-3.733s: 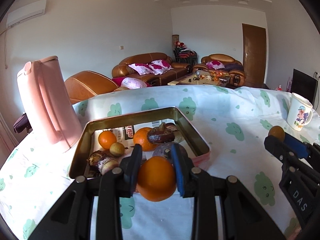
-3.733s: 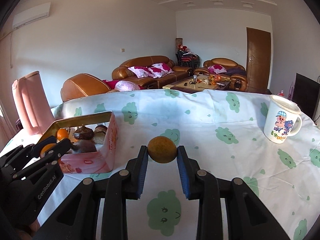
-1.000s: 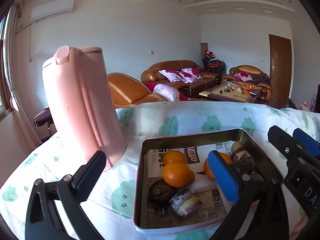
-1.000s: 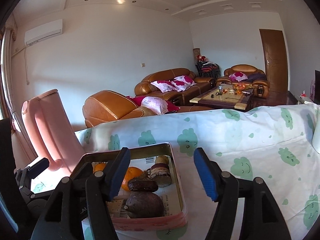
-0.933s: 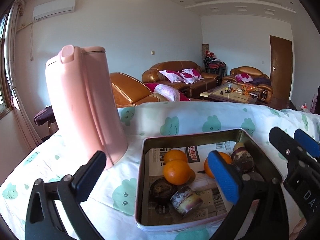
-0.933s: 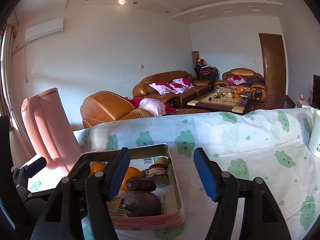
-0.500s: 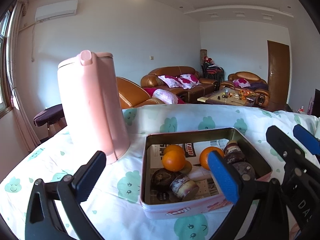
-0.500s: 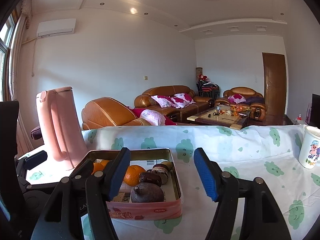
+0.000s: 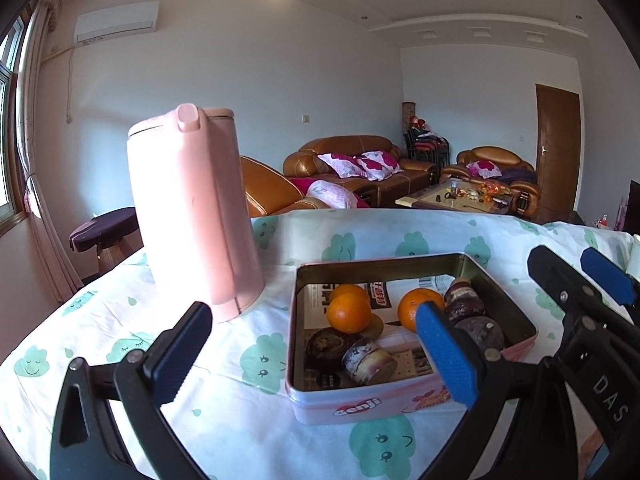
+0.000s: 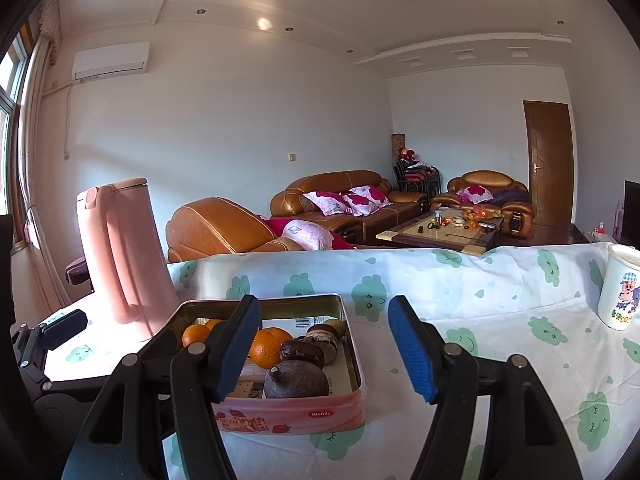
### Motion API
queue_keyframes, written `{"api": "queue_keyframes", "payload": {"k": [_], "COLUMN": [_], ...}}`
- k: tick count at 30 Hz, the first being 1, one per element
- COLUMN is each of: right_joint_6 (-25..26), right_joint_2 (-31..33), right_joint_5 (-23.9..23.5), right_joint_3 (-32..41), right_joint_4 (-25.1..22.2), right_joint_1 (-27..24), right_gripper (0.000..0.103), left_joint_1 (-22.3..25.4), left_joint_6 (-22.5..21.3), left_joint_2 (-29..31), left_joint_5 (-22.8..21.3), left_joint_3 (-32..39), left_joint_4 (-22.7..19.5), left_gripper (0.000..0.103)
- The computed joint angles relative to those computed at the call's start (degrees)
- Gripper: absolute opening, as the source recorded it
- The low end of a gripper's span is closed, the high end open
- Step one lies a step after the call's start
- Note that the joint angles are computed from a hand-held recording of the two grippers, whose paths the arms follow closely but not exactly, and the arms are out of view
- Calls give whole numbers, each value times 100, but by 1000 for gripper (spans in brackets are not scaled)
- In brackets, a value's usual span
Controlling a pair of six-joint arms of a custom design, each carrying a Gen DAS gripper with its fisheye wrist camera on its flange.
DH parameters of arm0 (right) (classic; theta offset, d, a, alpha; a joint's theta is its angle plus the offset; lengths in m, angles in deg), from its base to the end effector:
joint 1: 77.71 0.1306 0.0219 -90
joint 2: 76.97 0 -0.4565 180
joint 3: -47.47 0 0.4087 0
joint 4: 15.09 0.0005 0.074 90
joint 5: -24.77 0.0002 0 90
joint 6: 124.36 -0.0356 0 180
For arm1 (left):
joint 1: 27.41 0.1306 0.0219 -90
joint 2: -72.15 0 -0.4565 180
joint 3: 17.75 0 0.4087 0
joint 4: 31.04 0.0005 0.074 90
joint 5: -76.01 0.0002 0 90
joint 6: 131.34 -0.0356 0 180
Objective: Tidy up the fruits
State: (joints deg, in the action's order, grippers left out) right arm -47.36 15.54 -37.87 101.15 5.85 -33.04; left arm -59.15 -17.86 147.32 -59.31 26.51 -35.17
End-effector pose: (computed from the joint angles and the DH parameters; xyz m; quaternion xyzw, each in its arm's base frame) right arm 0.3395 0.3119 0.2978 -0.0804 0.7937 0.1083 0.5932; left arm 0.2994 -0.1560 0.3049 -0.1184 0.8294 0.1055 0.5357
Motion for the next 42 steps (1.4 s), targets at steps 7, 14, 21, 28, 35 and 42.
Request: {"api": "queue_keyframes", "payload": {"k": [7,14,21,28,35,42], "right_joint_6": [8,-4,-5,-7,-12,-9], "right_joint_2": [-2,6,8,7,5,2], "right_joint_5": [-3,-8,-9,-8,-10,-11], "right_joint_3": [-2,-4,-5,-3,-2,0], "right_joint_4": [5,-5,-5,-8,-18,-21], "right_joint_1": [0,7,6,6,7,3], "right_gripper": [68,68,68,69,69,69], "left_joint_1": [31,63,63,55,65,113], "left_joint_6": [157,238,245,248,210,194], "left_joint_2": [5,19,18,21,14,-7], "left_joint_5": [5,36,38,31,35,69], "left_joint_3": [35,60,61,62,53,86], "left_joint_4": [-147,-234,-233,-232,-208,-250], "left_gripper": [103,103,103,103,103,103]}}
